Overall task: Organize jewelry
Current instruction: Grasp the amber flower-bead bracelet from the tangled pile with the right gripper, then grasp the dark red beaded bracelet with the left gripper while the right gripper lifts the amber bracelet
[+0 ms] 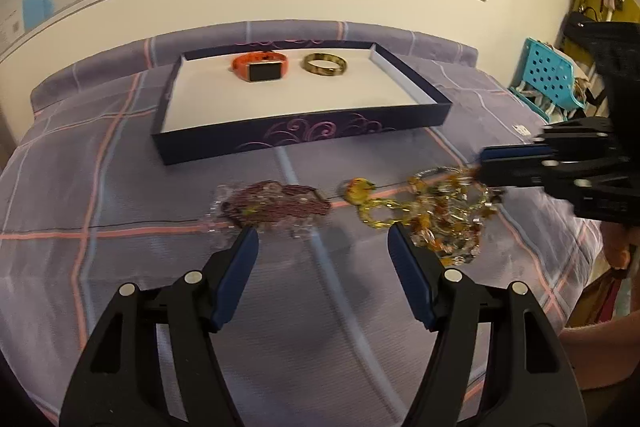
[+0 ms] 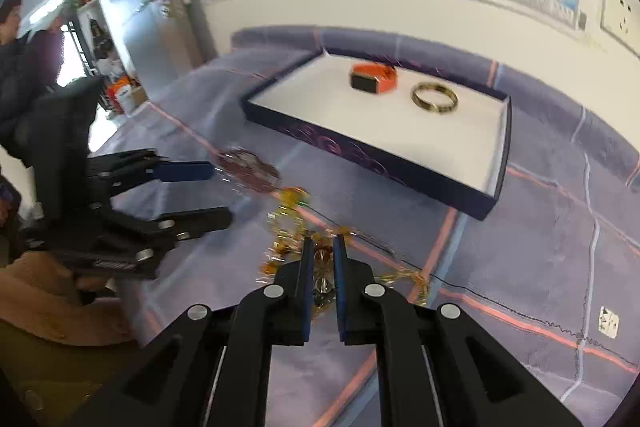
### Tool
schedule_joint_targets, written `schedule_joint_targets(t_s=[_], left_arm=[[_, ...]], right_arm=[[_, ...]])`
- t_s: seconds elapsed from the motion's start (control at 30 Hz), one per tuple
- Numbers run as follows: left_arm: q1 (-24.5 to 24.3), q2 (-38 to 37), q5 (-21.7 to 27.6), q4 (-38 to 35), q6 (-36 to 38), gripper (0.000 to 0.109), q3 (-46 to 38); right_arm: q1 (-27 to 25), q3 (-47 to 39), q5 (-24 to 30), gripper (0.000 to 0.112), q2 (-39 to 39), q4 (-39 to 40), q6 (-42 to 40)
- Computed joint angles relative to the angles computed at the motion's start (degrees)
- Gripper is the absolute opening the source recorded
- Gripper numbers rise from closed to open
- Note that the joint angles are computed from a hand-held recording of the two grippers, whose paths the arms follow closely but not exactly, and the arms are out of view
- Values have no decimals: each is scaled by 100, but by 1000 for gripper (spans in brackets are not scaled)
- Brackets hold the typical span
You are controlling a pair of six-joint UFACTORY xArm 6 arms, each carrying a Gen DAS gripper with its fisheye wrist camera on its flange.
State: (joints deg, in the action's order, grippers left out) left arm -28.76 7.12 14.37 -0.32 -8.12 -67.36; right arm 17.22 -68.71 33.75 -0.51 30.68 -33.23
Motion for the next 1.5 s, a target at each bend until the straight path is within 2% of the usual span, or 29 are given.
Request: schedule_joint_targets(t_s=[0.23,0.3,0.33,0.47,0.53,0.6,0.67,0.77,0.83,0.87,0.9,1.07,1.23,1.37,1.43,1.5], left_arm=[[148,-144,-14,459,-431,67,159],[172,-171,-17,484,-476,67,201],[179,-188,-9,472,-483,67,226],[182,-219,6,267,-317,67,296],[162,-222,2,227,-259,67,309],[105,-238,-7,31,-35,67,319],[24,-250,-24,-431,432,67,318],[-149,-258,14,-1123,1203,67,287],[-255,-265,35,-1392,1568,67,281],[-319,-259,65,-1501,1743,67,270],[-352,-254,92,-1555,1835,67,263],[-493,-206,257,-1983,2335,67,197],[-530,-79,373,-1713,2132,65,67],[-538,37,559,-1475,1947,54,-66],[-531,50,571,-1314,1818,50,-71],[-523,26,589,-1405,1905,42,-57]], right_arm=[[204,41,234,8,-213,338,-413],[171,-7,463,5,-159,546,-480],[176,22,535,0,-176,677,-567],[287,161,826,0,-162,429,-509],[289,226,665,1,-119,192,-293],[156,196,527,6,-43,184,5],[63,135,407,22,65,158,268],[55,-8,485,24,290,-44,494],[53,-73,512,21,415,-5,481],[53,-78,480,9,423,44,456],[37,-109,524,6,433,117,417],[-175,-155,477,4,256,779,129],[-315,-305,-62,4,219,807,261],[-348,-366,-348,5,356,94,758],[-345,-406,-300,6,478,-472,1202],[-318,-261,-431,20,470,-1383,1899]])
